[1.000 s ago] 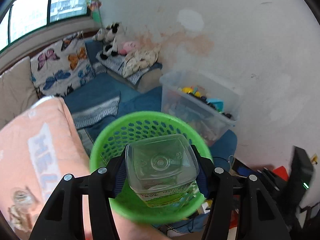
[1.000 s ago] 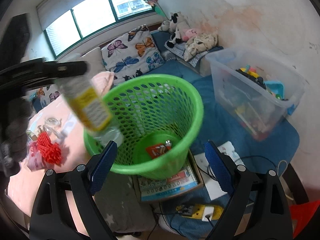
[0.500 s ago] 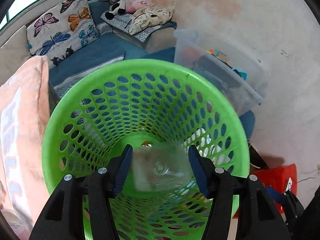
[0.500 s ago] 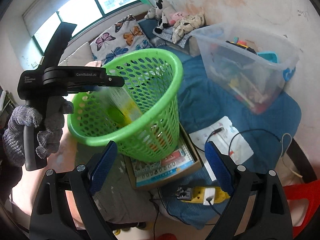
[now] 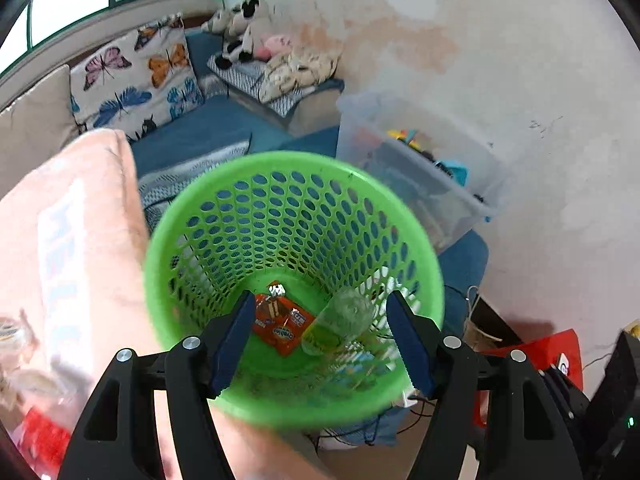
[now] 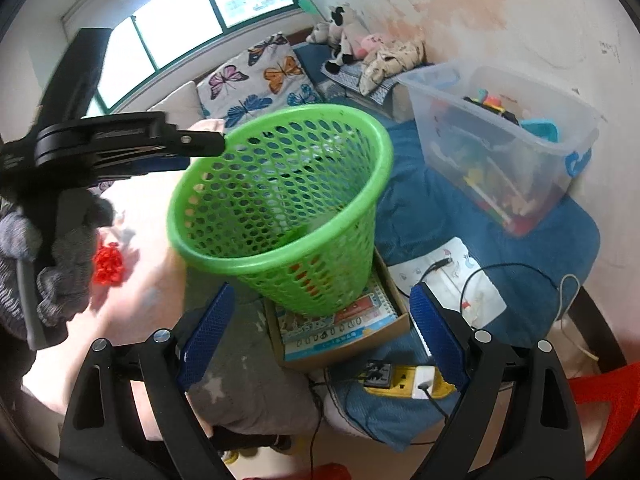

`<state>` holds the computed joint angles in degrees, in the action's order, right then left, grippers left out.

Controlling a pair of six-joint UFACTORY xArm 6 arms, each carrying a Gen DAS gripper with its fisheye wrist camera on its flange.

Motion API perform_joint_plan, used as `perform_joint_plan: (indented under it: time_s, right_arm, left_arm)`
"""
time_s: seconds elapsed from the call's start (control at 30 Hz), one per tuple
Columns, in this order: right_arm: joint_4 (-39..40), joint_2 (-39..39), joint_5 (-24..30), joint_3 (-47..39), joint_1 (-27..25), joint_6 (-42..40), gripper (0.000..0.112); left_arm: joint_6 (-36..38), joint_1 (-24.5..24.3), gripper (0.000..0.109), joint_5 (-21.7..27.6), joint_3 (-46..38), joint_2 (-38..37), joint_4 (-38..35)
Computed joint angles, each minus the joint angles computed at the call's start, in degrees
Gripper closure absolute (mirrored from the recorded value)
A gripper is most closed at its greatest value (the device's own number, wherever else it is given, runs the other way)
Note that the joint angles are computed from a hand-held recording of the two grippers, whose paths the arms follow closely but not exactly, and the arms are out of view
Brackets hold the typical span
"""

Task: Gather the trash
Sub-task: 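Release the clear bottle into the green basket with the left gripper, then grasp the red foam netting with the right gripper while the left gripper grasps the pink snack bag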

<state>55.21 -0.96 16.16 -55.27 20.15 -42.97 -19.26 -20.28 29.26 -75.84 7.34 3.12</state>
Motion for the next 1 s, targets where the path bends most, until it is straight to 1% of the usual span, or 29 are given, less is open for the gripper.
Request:
perform_joint_plan:
  time_s: [0.1, 0.17, 0.23, 0.3, 0.37, 0.53, 0.67, 0.8, 0.9, 1.0]
  right_arm:
    - [0.1, -1.7, -0.2, 0.8, 1.0, -0.2, 0.024]
    - [0.4, -2.6, -0.1, 1.3, 1.8, -0.4, 0.024]
    - [0.5, -3.2, 0.5, 1.2, 2.6, -0.3, 0.024]
    - [0.7, -3.7, 0.9, 1.1, 3.7, -0.5, 0.024]
    - [-0.6, -3.9, 0.7, 0.7, 5.2, 0.1, 0.024]
    - [-2.4, -2.8, 1.5, -1.7, 8.2, 1.1, 0.024]
    - [-1.8, -1.1, 3.6, -4.5, 10.4, 0.7, 0.024]
    - [-1.7, 1.1, 5.2, -7.3, 12.6, 0.6, 0.024]
    - [-1.5, 3.3, 6.1, -9.8, 14.4, 0.0, 0.024]
    - [-1.8, 5.2, 6.9, -11.9, 15.4, 0.1, 0.025]
  left_arm:
    - [-3.0, 0.3, 0.043, -2.8, 7.3, -7.2, 3.4]
    - [-3.5, 0.8, 0.042, -4.2, 11.1, -10.9, 3.1]
    - [-7.1, 1.6, 0.041, -5.1, 15.8, -15.9, 6.6]
    - [-8.3, 2.6, 0.041, -5.4, 19.2, -19.6, 7.7]
    - [-11.0, 3.5, 0.041, -5.3, 22.4, -23.3, 10.5]
    - [-15.3, 7.4, 0.038, -5.5, 30.7, -33.0, 13.9]
    - [-19.7, 11.1, 0.038, -4.1, 36.3, -39.9, 18.1]
    - [-19.6, 15.3, 0.037, -3.1, 41.1, -45.9, 16.5]
    - [-20.9, 18.1, 0.037, -2.2, 44.3, -49.9, 16.4]
    - [-20.1, 20.9, 0.037, -1.5, 47.3, -53.5, 13.7]
